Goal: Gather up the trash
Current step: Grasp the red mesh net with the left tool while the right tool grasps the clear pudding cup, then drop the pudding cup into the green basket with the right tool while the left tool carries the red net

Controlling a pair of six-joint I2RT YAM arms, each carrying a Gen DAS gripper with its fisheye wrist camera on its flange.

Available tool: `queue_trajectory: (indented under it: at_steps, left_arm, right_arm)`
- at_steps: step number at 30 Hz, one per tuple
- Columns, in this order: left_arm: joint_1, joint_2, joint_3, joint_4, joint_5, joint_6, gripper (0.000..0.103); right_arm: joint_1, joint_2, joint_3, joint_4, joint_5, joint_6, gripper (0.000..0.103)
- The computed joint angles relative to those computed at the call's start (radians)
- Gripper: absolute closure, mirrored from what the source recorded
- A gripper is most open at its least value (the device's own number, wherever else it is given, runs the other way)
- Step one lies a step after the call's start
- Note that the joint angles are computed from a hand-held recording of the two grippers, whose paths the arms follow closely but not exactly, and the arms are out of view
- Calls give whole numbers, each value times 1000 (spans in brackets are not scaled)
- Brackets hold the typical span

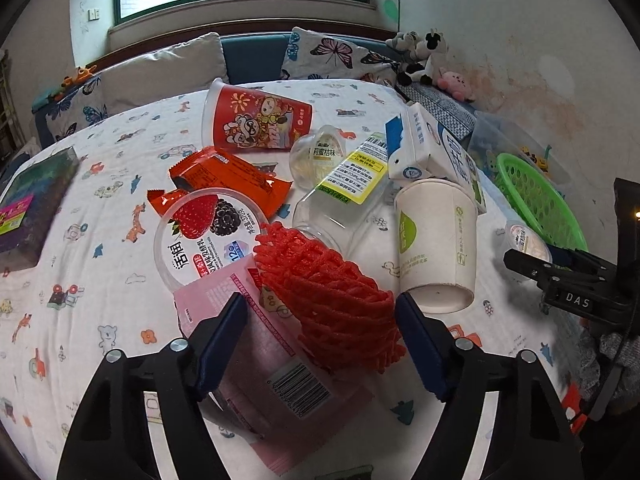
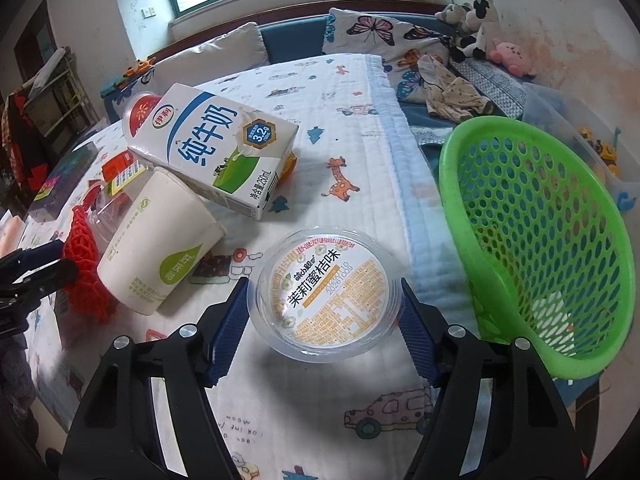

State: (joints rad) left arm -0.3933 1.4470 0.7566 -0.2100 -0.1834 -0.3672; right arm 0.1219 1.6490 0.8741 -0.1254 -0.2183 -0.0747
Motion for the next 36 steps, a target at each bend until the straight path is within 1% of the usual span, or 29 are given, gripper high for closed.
queue_trajectory:
  at_steps: [1, 4, 6, 9, 12, 16, 22, 26, 31, 36]
  left_arm:
    - [0, 2, 2, 1, 1, 4, 33]
    - [-10, 1, 4, 6, -7, 18, 42]
    - [-4, -5, 3, 10, 11, 27, 56]
    - [-2, -19, -6, 14, 37, 24, 67]
    - [-13, -55, -25, 12, 35, 22, 73]
    - [-31, -134, -46, -10, 24, 24, 76]
    - [-58, -269, -35, -87, 7, 37, 77]
    - [-56, -293, 15, -121, 51, 38, 77]
    - [-101, -223, 113, -120, 67, 56, 77]
    - [-159, -65, 254, -98, 93, 62, 77]
  right_arm:
    - [-2, -5, -4, 2, 0, 0, 33]
    - [-5, -23, -15, 4, 2, -2, 33]
    - [-8, -41, -25, 3, 4, -3, 33]
    - [-11, -72, -40, 4, 3, -1, 33]
    - [-15, -103, -55, 2, 1, -1, 33]
    - [-38, -150, -77, -2, -12, -3, 34]
    - [-91, -216, -96, -17, -42, -7, 34]
    - [-142, -222, -80, -27, -51, -18, 34]
    - [-227, -188, -42, -31, -62, -36, 34]
    - [-312, -118, 17, -33, -67, -55, 34]
